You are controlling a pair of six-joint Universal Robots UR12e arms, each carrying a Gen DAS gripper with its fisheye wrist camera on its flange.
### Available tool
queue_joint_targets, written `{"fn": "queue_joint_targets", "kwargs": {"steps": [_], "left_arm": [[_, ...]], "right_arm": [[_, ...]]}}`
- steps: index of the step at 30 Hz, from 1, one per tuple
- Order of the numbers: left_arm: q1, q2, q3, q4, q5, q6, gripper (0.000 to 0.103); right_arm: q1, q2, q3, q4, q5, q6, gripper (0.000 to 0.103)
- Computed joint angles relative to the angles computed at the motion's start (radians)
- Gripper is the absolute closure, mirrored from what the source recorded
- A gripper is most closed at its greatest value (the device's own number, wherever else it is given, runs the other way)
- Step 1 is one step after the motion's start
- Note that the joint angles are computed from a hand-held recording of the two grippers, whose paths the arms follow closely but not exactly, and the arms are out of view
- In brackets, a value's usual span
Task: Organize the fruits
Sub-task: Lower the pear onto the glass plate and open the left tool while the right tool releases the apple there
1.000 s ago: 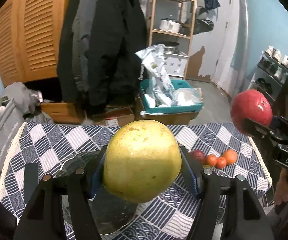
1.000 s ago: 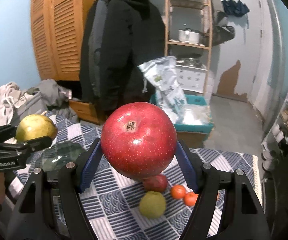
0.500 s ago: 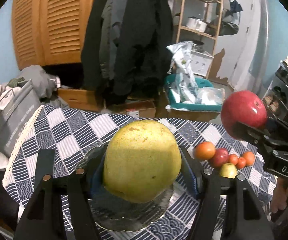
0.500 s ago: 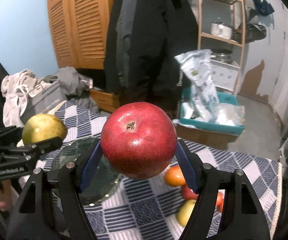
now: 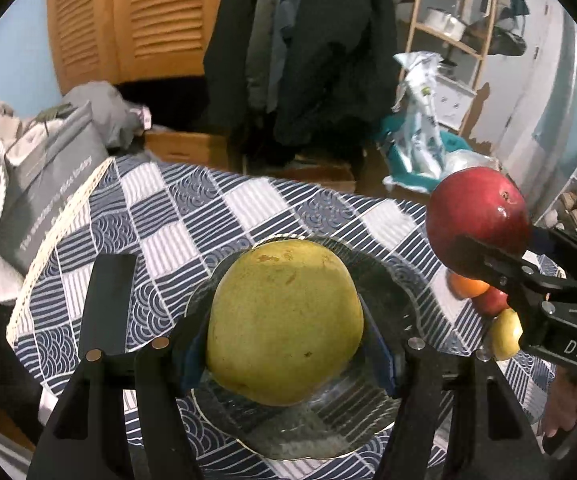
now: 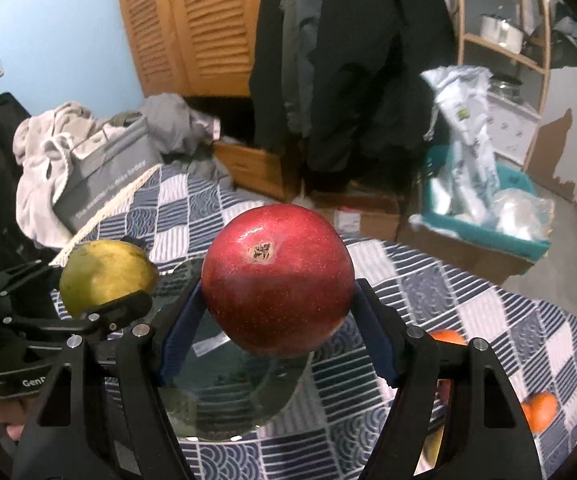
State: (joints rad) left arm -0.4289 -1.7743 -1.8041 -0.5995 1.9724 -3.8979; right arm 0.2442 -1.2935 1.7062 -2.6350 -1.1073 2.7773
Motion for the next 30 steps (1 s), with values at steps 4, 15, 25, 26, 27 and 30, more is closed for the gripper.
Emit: {"fn": "queue_joint_targets", "kwargs": {"steps": [4, 15, 25, 26, 27, 30], "left_arm": [[0.01, -0.002, -0.011, -0.021, -0.011, -0.012, 0.034], [0.039, -0.013, -0.037, -0.077, -0.083, -0.026, 0.034], [0.051, -0.018, -0.047, -0.12, -0.148, -0.045, 0.034], [0.052, -0.018, -0.048, -0.123, -0.157, -0.047, 0.034], [0.053, -0.019, -0.049, -0.128, -0.168, -0.047, 0.034], [0.055, -0.023, -0.049, -0.144, -0.182, -0.049, 0.034]], "right_arm": [[0.018, 0.018, -0.011, 0.034, -0.015, -0.011, 0.03], [0.049, 0.055, -0.033, 0.137, -0.052, -0.064, 0.03], [0.058, 0.073, -0.04, 0.224, -0.082, -0.1, 0.03], [0.058, 0.074, -0.041, 0.231, -0.085, -0.102, 0.03], [0.059, 0.075, -0.041, 0.238, -0.088, -0.105, 0.03], [0.06, 0.078, -0.042, 0.262, -0.093, -0.111, 0.029]]}}
